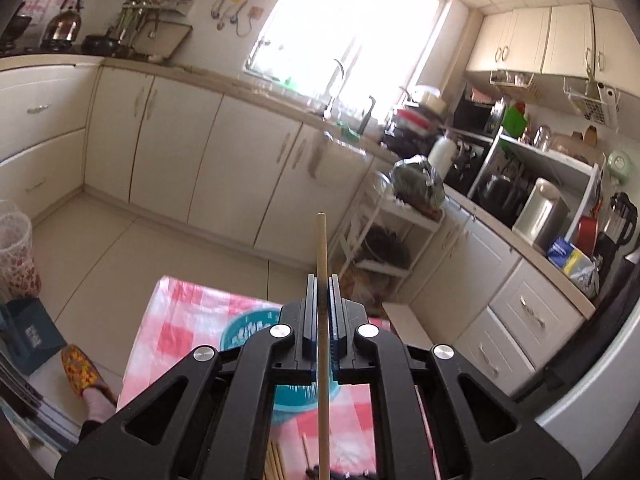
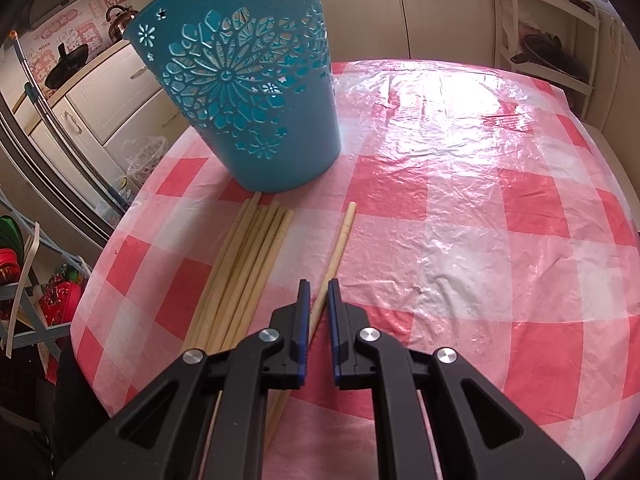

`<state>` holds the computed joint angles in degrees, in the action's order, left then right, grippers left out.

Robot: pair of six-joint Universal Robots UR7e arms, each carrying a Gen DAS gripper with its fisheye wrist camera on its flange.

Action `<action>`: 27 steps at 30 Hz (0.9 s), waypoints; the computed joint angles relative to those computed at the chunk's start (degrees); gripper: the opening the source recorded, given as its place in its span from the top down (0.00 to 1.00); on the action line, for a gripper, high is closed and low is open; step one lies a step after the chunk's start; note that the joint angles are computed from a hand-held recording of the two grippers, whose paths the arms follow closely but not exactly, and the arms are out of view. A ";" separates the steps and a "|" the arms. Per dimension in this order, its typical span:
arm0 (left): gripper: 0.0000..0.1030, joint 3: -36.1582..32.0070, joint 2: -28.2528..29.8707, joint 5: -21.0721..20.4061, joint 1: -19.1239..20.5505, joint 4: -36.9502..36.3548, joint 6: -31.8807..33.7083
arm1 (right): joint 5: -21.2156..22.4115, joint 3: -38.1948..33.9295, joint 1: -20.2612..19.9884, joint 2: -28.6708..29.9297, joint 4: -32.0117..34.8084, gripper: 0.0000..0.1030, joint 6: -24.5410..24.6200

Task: Organize utensils
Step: 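Lift the chopstick upright with the left tool over the teal basket, then lower the chopstick into the basket and open the left tool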

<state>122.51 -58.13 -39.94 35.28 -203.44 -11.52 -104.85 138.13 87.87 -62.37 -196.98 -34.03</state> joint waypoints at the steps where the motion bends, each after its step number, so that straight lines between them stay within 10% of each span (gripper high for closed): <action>1: 0.96 -2.17 2.18 1.75 0.32 -3.82 3.26 | 0.13 -0.03 -0.06 -0.02 0.00 0.91 -0.09; 12: 0.96 -18.50 20.14 7.71 6.99 -24.23 23.29 | 1.58 0.05 -0.81 -1.20 1.71 0.91 0.01; 23: 0.94 -12.17 21.76 11.13 8.26 -18.69 17.45 | 2.68 -0.52 -1.38 -2.70 5.22 0.90 0.44; 27: 0.70 -7.24 19.77 13.44 7.09 -17.10 14.07 | 3.33 -0.59 -1.62 -3.27 6.38 0.88 0.93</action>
